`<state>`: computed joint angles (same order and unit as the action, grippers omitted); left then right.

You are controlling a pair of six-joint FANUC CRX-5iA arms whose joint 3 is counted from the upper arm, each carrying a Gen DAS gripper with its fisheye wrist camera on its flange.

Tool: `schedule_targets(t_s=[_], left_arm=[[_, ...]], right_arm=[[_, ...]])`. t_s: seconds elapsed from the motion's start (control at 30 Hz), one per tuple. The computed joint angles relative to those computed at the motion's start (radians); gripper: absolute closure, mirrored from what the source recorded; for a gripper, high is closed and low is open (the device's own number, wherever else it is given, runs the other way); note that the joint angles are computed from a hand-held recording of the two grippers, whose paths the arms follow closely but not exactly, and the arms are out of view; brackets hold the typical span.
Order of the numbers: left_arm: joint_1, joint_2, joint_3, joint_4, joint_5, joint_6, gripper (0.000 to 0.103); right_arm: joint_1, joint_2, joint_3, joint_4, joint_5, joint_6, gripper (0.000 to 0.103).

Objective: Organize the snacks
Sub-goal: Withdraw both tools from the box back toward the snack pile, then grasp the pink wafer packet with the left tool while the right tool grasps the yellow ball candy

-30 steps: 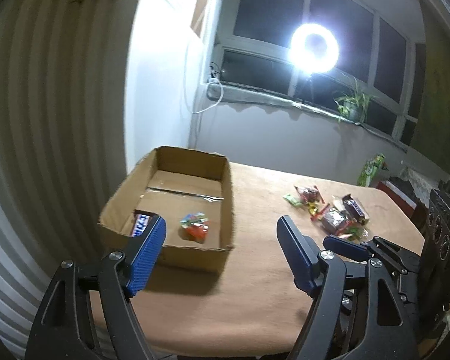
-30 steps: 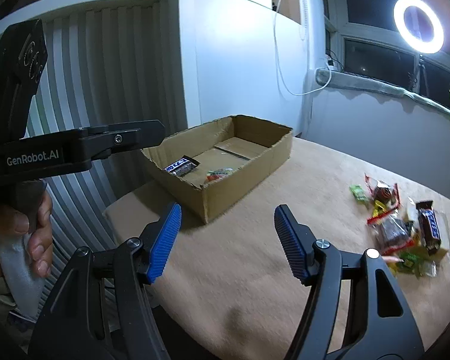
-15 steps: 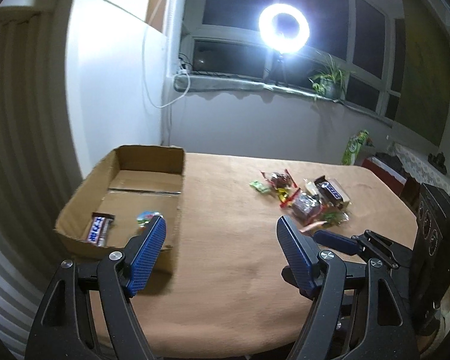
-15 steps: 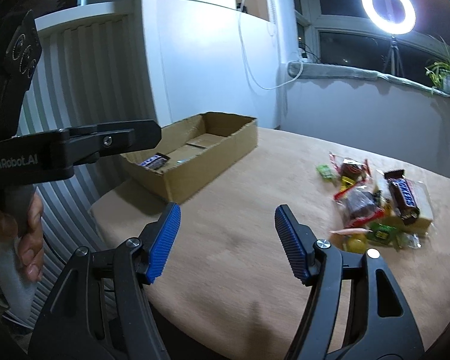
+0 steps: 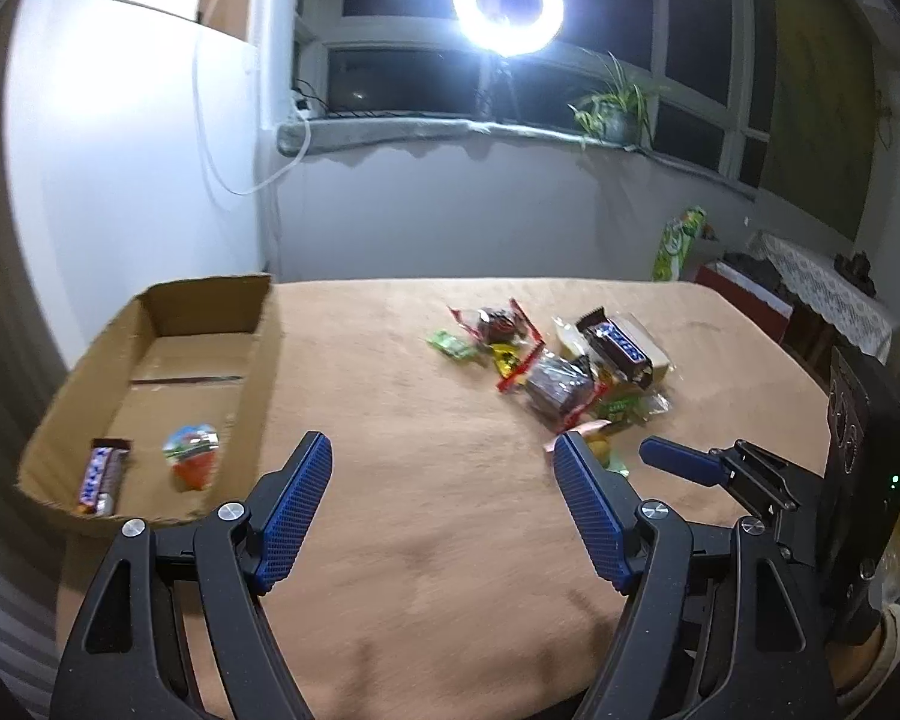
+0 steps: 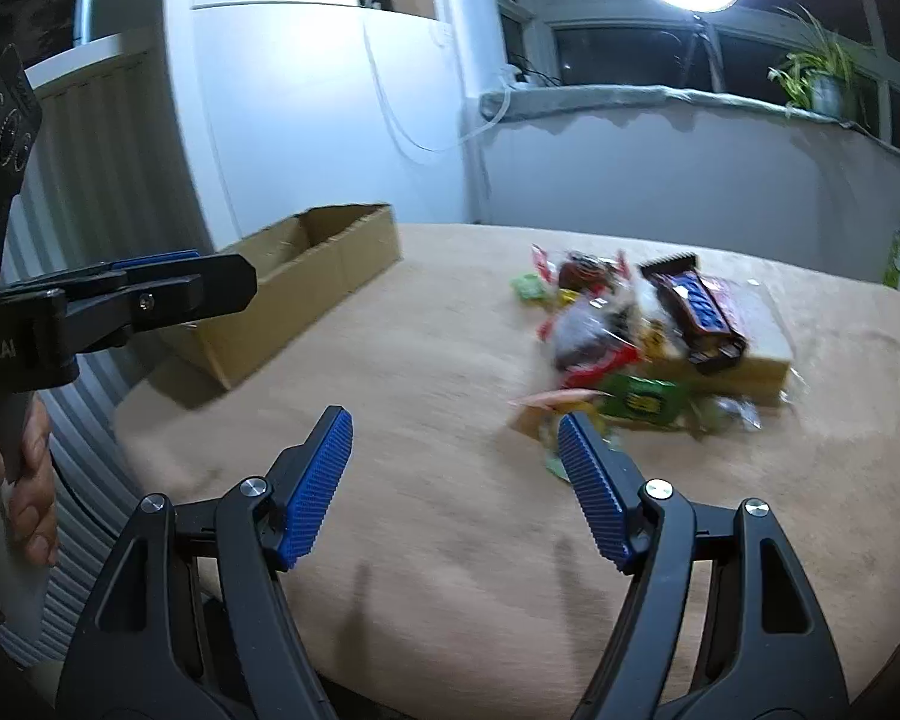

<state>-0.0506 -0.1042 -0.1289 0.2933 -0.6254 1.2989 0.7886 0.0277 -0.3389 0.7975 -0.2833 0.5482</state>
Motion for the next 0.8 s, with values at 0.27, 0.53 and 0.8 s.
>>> schedule_targets(t_s=[0.27,0.53,0.8], left_arm=[[-0.048,0.106,0.079,0.020,-0.024,-0.069,0.027],[-0.075,0.237,0.160,0.124,-0.093,-0.223,0.027],[-0.069,0.314,0.200,0.213,-0.161,-0.311,0.046]], right_arm=[[-0.031,0.017,0.002,-0.045,-0.035,0.021,0.029],[-0.048,0.051,0.010,0.014,-0.072,0.016,0.029],[-0.039,0.084,0.039,0.014,-0.094,0.074,0.040]])
